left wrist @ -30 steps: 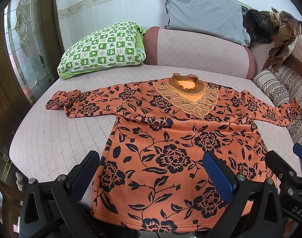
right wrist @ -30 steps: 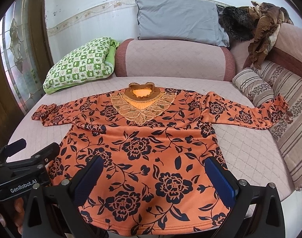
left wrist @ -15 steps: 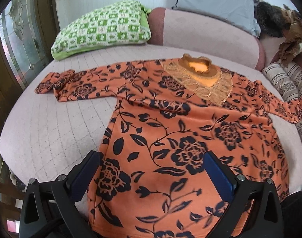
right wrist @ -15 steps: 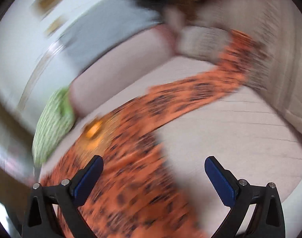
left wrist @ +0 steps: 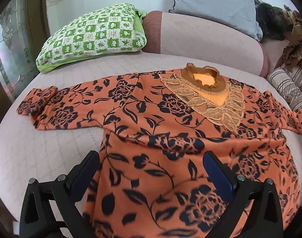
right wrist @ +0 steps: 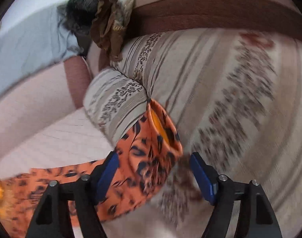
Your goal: Fold small clothes
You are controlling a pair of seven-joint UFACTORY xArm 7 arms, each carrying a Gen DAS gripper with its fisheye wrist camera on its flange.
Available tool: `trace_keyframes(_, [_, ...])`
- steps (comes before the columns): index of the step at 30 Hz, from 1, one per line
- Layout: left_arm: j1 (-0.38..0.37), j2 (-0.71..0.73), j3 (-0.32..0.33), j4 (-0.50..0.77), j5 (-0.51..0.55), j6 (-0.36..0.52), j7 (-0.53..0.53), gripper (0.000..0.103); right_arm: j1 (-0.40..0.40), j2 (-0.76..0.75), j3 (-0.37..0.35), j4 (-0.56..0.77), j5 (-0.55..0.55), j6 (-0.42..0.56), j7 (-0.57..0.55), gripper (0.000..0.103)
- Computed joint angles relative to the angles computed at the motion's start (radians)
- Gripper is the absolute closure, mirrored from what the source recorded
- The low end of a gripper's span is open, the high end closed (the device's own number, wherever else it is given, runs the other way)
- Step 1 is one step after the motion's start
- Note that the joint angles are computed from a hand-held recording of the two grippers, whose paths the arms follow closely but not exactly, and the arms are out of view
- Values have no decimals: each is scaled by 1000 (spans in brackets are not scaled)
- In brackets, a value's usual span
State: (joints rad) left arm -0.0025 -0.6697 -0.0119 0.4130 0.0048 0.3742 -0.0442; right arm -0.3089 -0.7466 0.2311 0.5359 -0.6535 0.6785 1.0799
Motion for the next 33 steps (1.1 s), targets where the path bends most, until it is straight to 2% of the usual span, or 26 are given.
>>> trace_keyframes(1, [-1,17,6,1,1,-10,7,0,-21,51,12,28,-16,12,-1,40])
trace_keyframes(2, [1,30,10,1,1,-19,10,0,-30,102,12,54,-21,31,-3,63])
trace_keyframes(5, [-4,30,51,-15,-22,-43,31,0,-16,173,-14,99,-26,85,8,97])
trace_keyframes(7, [-1,24,74,-23,-46,-56,34,0,24,178,-34,116,-26,66,-8,97])
trace_keyframes(11, [-31,-1,140,-29,-128,-68,60,0,144,179,-11,212,15,19,-86,97])
trace_keyframes(15, [-20,-44,158,-50,-161,-107,81,0,272,270,89,405,100,-102,-73,97])
trace_keyframes(18, [-9,-52,172,-49,-176,-118,86,0,332,419,182,559,94,-198,-7,97])
trace_keyframes(20, [-18,-51,199,-41,-197,-113,94,0,346,575,280,686,-18,-241,111,97])
trace_keyframes(22, [-15,-51,209,-36,-211,-111,101,0,382,737,325,787,-110,-271,223,97])
trace_keyframes(23, [-12,-49,210,-33,-215,-114,102,0,414,813,332,831,-182,-267,297,95])
trace_keyframes(24, [-8,-46,207,-31,-217,-116,102,0,481,911,307,887,-221,-258,329,94])
trace_keyframes(25, [-3,-43,201,-30,-216,-119,104,0,506,981,305,922,-225,-263,320,91])
trace_keyframes(27, [2,-37,191,-29,-211,-118,107,0,491,1144,384,1000,-154,-189,199,76])
trace_keyframes(28, [4,-35,187,-30,-209,-120,109,0,510,1215,382,1020,-58,-157,113,51])
trace_keyframes(29, [8,-36,182,-32,-206,-124,110,0,498,1245,399,1010,-4,-156,69,22])
trace_keyframes(30, [14,-36,175,-33,-201,-126,109,0,499,1244,388,977,41,-174,52,22])
trace_keyframes(32, [11,-37,172,-37,-202,-136,107,0,464,1165,376,842,48,-306,85,22])
trace_keyframes(33, [9,-33,170,-34,-201,-135,106,0,445,1116,375,788,73,-336,71,22])
